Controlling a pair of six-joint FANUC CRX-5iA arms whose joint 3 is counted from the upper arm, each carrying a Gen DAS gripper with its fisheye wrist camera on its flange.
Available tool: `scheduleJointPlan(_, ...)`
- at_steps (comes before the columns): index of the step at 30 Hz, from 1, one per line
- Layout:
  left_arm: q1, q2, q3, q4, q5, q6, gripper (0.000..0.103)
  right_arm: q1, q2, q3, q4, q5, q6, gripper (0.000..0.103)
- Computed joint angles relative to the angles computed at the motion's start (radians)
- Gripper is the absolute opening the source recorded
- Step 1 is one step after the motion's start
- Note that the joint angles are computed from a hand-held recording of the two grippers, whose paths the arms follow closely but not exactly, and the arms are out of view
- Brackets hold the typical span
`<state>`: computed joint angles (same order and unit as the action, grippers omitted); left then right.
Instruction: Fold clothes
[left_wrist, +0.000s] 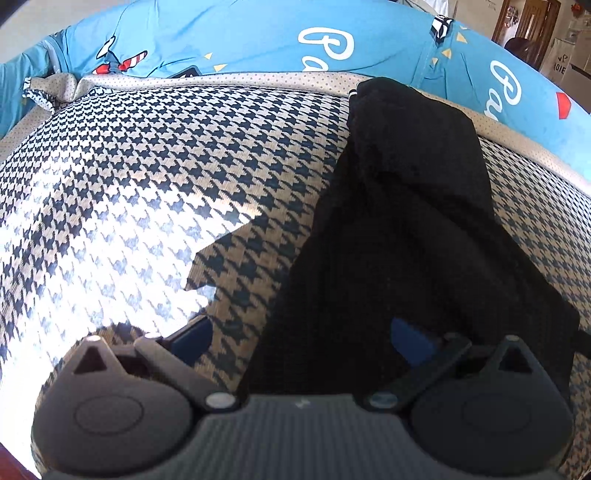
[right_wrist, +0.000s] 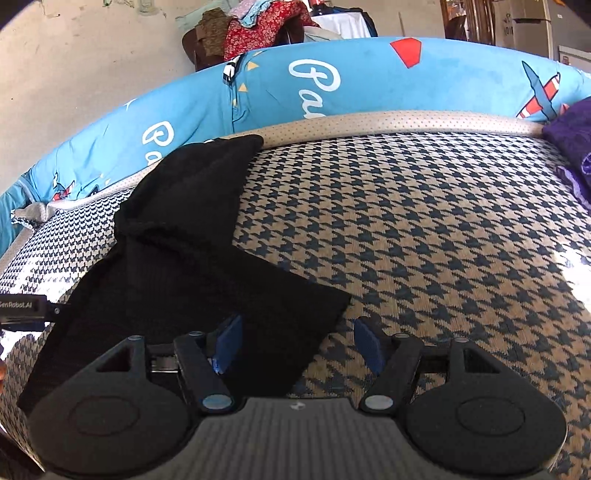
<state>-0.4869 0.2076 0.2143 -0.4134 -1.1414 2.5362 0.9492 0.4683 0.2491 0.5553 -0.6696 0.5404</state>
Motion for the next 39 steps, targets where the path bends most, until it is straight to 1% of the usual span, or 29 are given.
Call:
scheduleJointPlan(2, -0.012, -0.001, -0.008, -0.002, -0.008, 0.01, 0.103, -0.005, 0.006, 0.005, -0.026, 0.009, 0.011, 0.067)
scheduleJointPlan(4, -0.026, -0.004, -0.015, -0.014, -0.015, 0.024, 0.103, -0.01, 0.012, 0.004, -0.043, 0.027, 0.016, 0.07)
scheduleJointPlan(7, -0.055, -0.003, -0.013, -0.049, -0.039, 0.038, 0.103, -0.012, 0.012, -0.042, 0.038, 0.09, -0.049, 0.073)
scheduleJointPlan(10, -0.074, -0.006, -0.014, -0.072, -0.05, 0.056, 0.103, -0.009, 0.022, -0.071, 0.137, 0.114, -0.083, 0.073)
scheduleJointPlan(12, -0.08, -0.01, -0.016, -0.077, -0.051, 0.071, 0.103, -0.004, 0.033, -0.085, 0.217, 0.112, -0.112, 0.069)
scheduleJointPlan(13, -0.082, -0.013, -0.019, -0.08, -0.05, 0.079, 0.103, -0.003, 0.037, -0.093, 0.256, 0.111, -0.128, 0.062)
scheduleJointPlan(14, -0.085, -0.016, -0.022, -0.082, -0.049, 0.088, 0.103, -0.003, 0.039, -0.103, 0.291, 0.114, -0.145, 0.059)
scheduleJointPlan(15, -0.087, -0.019, -0.024, -0.085, -0.049, 0.098, 0.103, -0.004, 0.038, -0.113, 0.314, 0.123, -0.159, 0.052)
scheduleJointPlan(17, -0.091, -0.022, -0.026, -0.089, -0.049, 0.11, 0.103, -0.007, 0.033, -0.122, 0.32, 0.139, -0.166, 0.037)
scheduleJointPlan(18, -0.092, -0.024, -0.027, -0.09, -0.05, 0.114, 0.103, -0.009, 0.029, -0.126, 0.319, 0.146, -0.17, 0.032)
scheduleJointPlan(19, -0.093, -0.025, -0.028, -0.092, -0.051, 0.118, 0.103, -0.01, 0.025, -0.13, 0.312, 0.153, -0.174, 0.022)
scheduleJointPlan(20, -0.094, -0.027, -0.03, -0.093, -0.051, 0.123, 0.103, -0.012, 0.02, -0.132, 0.299, 0.161, -0.178, 0.017)
scheduleJointPlan(23, -0.096, -0.034, -0.038, -0.096, -0.05, 0.14, 0.103, -0.016, -0.002, -0.142, 0.232, 0.207, -0.187, 0.012)
scheduleJointPlan(24, -0.096, -0.038, -0.041, -0.096, -0.048, 0.146, 0.103, -0.017, -0.012, -0.155, 0.235, 0.229, -0.206, 0.011)
scheduleJointPlan(27, -0.094, -0.05, -0.054, -0.093, -0.04, 0.164, 0.103, -0.019, -0.042, -0.209, 0.326, 0.307, -0.304, 0.011)
scheduleJointPlan(31, -0.083, -0.075, -0.079, -0.081, -0.021, 0.194, 0.103, -0.015, -0.064, -0.239, 0.398, 0.4, -0.386, 0.011)
scheduleJointPlan(35, -0.066, -0.112, -0.116, -0.067, 0.001, 0.247, 0.103, 0.008, -0.061, -0.216, 0.357, 0.464, -0.354, 0.011)
scheduleJointPlan(36, -0.063, -0.121, -0.125, -0.067, 0.002, 0.261, 0.103, 0.017, -0.058, -0.203, 0.327, 0.473, -0.326, 0.011)
scheduleJointPlan(37, -0.06, -0.131, -0.133, -0.068, 0.002, 0.276, 0.103, 0.032, -0.05, -0.178, 0.26, 0.472, -0.262, 0.011)
scheduleJointPlan(39, -0.06, -0.149, -0.145, -0.082, -0.008, 0.311, 0.103, 0.067, -0.03, -0.108, 0.077, 0.452, -0.08, 0.011)
